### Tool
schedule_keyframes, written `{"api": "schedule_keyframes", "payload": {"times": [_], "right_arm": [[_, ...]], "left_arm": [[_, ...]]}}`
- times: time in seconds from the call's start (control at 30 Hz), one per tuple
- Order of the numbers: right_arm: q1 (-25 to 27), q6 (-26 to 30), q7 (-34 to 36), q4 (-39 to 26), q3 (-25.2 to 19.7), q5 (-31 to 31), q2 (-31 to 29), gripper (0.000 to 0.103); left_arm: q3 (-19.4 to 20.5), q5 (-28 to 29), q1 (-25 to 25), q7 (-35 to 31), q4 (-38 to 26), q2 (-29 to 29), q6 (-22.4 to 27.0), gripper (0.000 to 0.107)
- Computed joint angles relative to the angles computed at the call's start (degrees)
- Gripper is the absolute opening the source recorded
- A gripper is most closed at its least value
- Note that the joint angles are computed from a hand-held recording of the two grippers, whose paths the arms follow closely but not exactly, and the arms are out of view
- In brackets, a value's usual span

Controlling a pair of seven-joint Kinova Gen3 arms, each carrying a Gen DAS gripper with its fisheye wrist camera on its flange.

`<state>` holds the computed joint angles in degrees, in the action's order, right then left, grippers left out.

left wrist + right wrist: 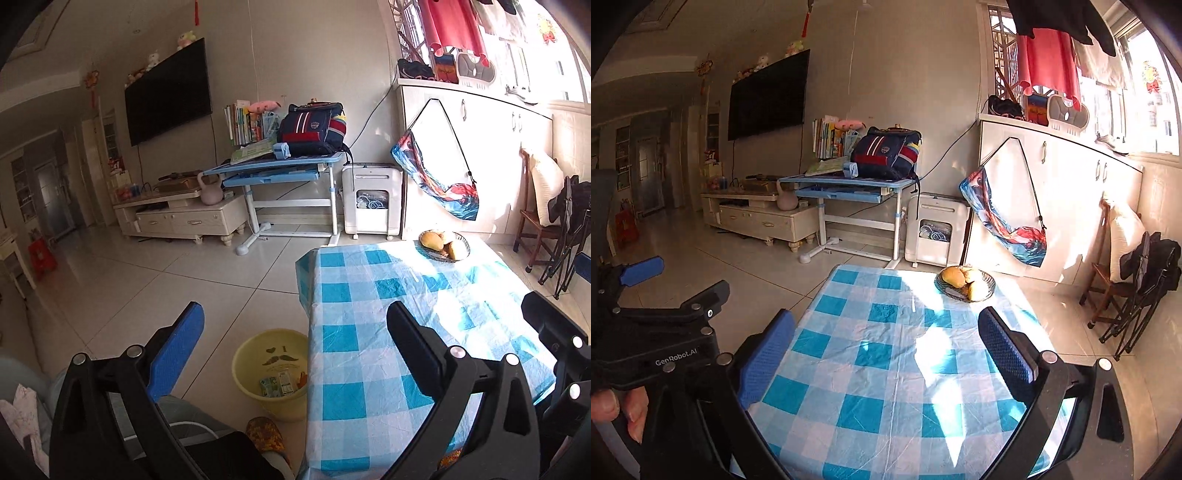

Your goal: Collect trash

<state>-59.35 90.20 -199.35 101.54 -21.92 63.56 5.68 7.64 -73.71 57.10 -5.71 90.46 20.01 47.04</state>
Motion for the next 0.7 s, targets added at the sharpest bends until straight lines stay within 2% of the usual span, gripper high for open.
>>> {"api": "schedule_keyframes", "payload": {"times": [0.13,0.3,0.7], "right_arm": [[-2.5,5.7,-3.1,-0.1,-2.0,-0.9,-0.9,0.095],[-5.1,10.8,-5.4,-0.7,-3.6,-1.7,-0.8,0.095],[-10.0,17.8,-11.0,-1.7,-5.2,-3.3,-0.5,0.095]], "left_arm": [[1.2,-1.1,2.7,0.9,0.8,-1.5,4.1,0.096],[3.7,-1.3,3.4,1.7,2.2,-4.1,5.9,0.096],[9.3,-4.2,5.1,3.1,4.7,-8.2,12.6,0.096]]}}
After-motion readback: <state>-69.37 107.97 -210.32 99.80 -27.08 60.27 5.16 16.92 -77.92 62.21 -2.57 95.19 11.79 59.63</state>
